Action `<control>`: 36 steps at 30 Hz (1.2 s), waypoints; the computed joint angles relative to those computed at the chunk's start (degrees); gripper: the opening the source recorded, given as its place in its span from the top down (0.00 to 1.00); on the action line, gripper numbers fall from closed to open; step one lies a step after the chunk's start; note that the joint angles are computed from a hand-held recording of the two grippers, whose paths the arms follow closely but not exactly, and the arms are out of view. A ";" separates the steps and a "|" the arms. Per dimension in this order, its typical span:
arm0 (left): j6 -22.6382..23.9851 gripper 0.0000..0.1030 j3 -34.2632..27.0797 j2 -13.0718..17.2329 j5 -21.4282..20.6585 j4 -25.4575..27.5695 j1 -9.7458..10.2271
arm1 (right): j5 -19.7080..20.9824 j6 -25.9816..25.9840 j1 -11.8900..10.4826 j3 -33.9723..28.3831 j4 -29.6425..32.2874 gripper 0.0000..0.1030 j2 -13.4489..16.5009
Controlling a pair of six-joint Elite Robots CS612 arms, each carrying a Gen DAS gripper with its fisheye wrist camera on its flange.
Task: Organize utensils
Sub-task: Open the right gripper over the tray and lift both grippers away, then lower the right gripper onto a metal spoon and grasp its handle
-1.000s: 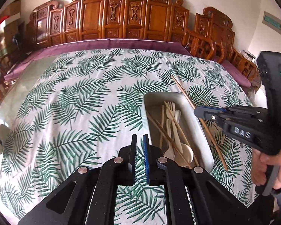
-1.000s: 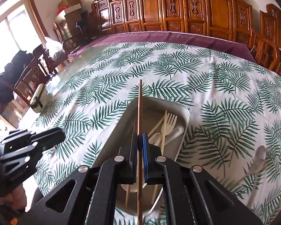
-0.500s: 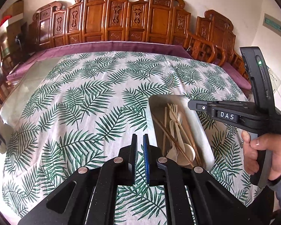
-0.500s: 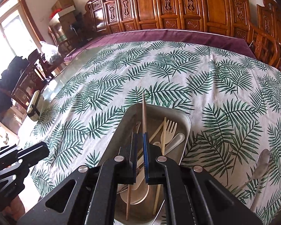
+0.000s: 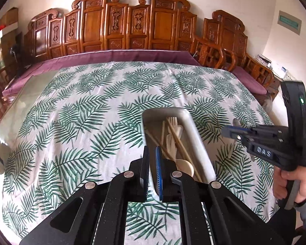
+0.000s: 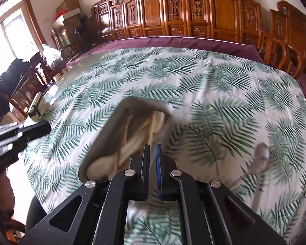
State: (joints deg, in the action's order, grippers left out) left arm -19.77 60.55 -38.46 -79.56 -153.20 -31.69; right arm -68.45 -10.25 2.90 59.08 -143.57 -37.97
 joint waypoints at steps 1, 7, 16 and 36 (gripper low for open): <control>0.19 0.95 -0.41 0.21 -0.21 0.10 -0.14 | -0.25 -0.09 -0.30 1.08 -0.49 0.93 -0.54; 1.13 0.95 -2.75 1.43 -1.04 0.93 -0.88 | -1.96 -0.68 -1.79 4.89 -2.45 0.93 -2.36; 2.44 0.94 -6.26 3.38 -2.27 3.08 -1.70 | -3.49 1.08 -3.79 8.09 -4.76 0.93 -3.46; 6.22 0.20 -18.44 10.58 -5.69 9.18 -3.05 | -10.16 1.83 -6.08 6.23 -3.32 0.79 0.17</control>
State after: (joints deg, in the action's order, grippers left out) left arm -13.55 42.11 -27.87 -85.25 -144.02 -34.74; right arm -78.61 -8.43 -3.18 65.31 -146.89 -37.81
